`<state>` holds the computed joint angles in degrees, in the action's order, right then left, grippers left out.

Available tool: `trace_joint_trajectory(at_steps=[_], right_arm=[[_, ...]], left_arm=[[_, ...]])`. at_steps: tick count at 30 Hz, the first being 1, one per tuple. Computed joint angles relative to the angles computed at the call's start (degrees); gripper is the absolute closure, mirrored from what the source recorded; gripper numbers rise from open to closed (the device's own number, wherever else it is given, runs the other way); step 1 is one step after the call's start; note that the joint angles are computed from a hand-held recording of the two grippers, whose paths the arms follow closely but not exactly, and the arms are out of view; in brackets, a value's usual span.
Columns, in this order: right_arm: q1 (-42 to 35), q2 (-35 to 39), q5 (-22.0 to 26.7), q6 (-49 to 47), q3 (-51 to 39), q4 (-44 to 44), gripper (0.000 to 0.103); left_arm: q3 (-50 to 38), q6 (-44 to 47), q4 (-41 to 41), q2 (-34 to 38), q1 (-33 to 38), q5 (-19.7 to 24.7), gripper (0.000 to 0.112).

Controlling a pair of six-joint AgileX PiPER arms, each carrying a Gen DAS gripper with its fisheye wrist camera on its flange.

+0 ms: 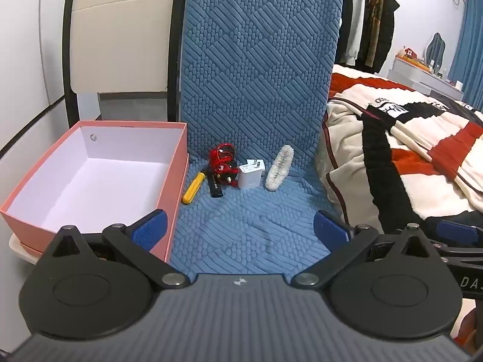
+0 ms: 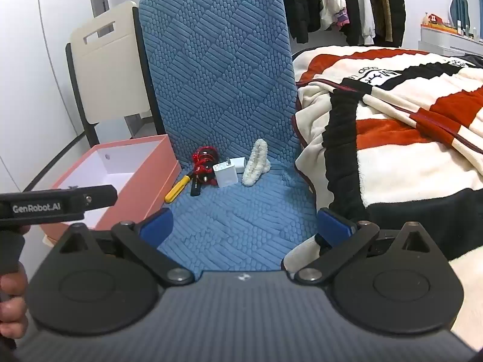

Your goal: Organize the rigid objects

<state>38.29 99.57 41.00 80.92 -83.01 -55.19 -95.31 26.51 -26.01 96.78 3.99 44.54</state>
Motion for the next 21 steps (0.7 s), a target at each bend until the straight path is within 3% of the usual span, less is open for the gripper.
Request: trace_joint_trajectory(at_steps=[6,12,21], right_arm=[[-1.05,-1.01,-2.35,2.58,2.04,-1.59,0.0],[0.41,-1.42,-0.44,2.83,2.01,-2.33,0.0],[-0.02,-0.6,-0.35,1.72,0.93,-1.66,0.0]], left_arm=[[3.81,-1.62,1.87,-1.93,-2.79,-2.86,0.009],[0.19,0.75,-0.69,0.24,-1.39,0.45,0.009],[0.2,1.41,-1.45,0.04,-1.03,0.97,0.009]])
